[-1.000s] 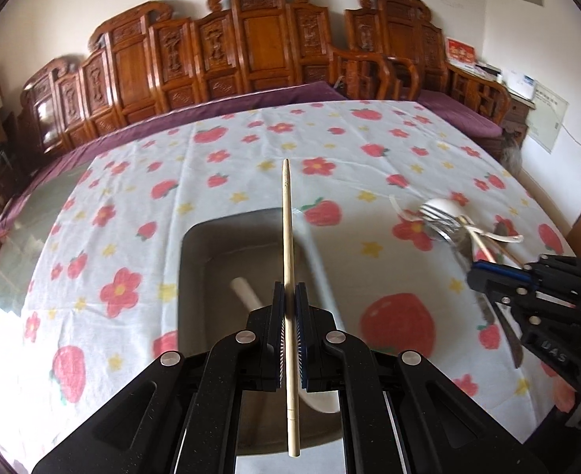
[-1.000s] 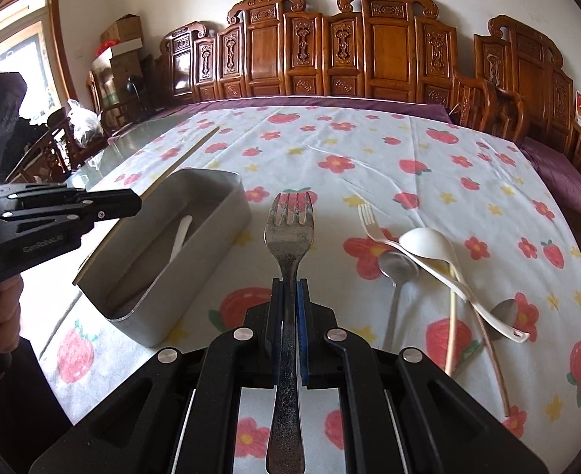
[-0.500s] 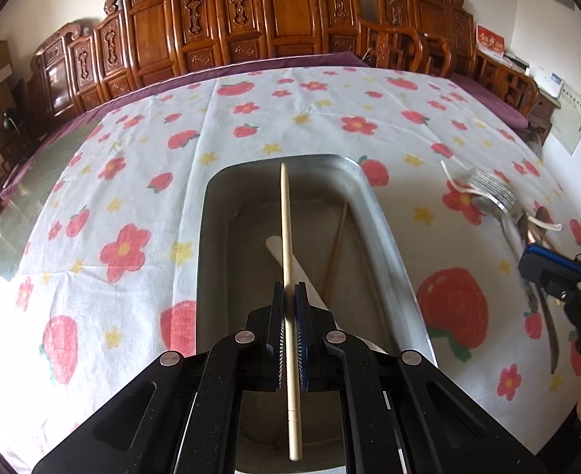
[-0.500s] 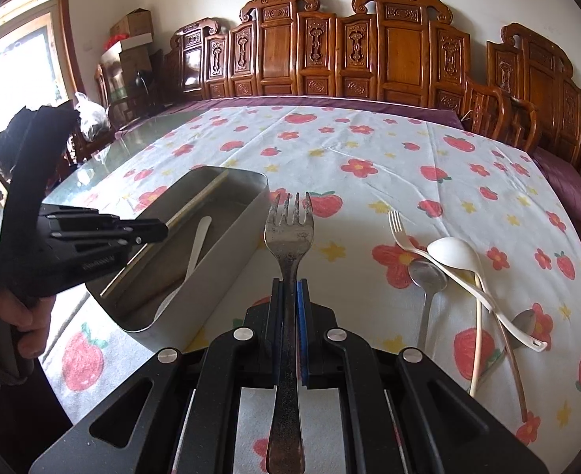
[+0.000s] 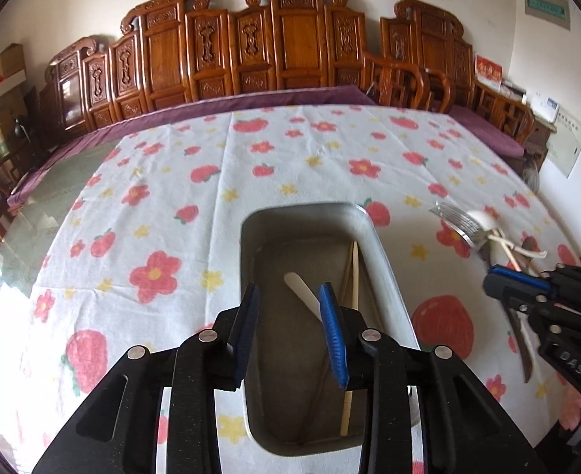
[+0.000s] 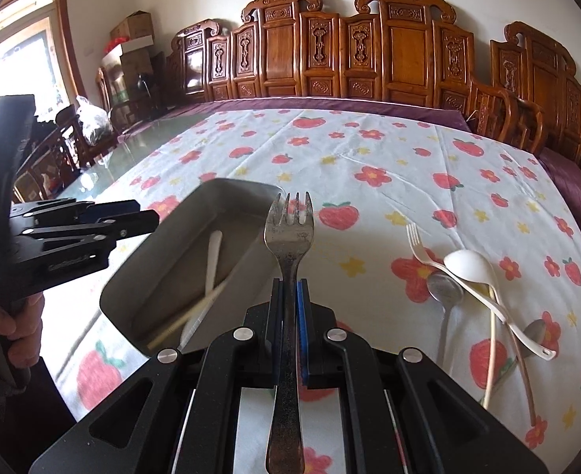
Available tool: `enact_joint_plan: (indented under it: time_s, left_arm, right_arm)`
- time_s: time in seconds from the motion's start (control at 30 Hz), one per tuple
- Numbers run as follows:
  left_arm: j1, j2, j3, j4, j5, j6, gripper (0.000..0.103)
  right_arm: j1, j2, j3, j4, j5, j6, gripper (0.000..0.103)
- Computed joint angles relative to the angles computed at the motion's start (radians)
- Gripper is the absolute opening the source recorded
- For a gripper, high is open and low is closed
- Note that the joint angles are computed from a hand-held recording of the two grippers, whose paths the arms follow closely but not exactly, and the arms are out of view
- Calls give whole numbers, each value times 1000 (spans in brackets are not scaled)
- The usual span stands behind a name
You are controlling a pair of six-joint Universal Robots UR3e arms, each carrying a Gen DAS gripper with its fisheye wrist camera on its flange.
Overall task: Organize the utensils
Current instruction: 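Carry the chopstick over the steel tray and open the left tool, then carry the steel fork into the tray and open the right tool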
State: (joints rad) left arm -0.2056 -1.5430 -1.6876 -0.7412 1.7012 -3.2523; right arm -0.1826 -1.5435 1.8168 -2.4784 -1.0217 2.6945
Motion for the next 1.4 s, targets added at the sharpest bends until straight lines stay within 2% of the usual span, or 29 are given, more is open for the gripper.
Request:
enact_joint_plan:
  time_s: [0.13, 0.2, 0.37, 0.47, 0.67, 0.77, 0.97, 1.17, 1.4]
  left_arm:
    - [34, 58, -33, 13, -22, 18, 32]
    - [60, 81, -49, 9, -45, 21, 37]
    - [105, 124, -72, -4, -77, 32, 38]
    - [139, 153, -100, 9, -94, 39, 61]
    - [219, 208, -144, -16, -134, 70, 65]
    - [266, 234, -163, -29, -147, 82, 81]
    - [397, 304, -208, -62, -257, 99, 82]
    - [435, 325, -220, -77, -268, 105, 82]
    - [417, 317, -213, -71, -246, 102, 83]
  right_arm:
    - [61, 34, -56, 6, -28, 40, 8]
    - [85, 46, -78, 6, -34, 57, 8]
    - [153, 96, -150, 17, -67, 86, 8]
    - [184, 136, -204, 33, -81, 103, 8]
    - [253, 228, -321, 54, -113, 155, 8]
    - [285, 276, -374, 66, -123, 181, 8]
    - [334, 366, -450, 73, -148, 226, 8]
    - [377, 440, -510, 88, -207, 249, 8]
    - [360, 478, -553, 163, -155, 269, 8]
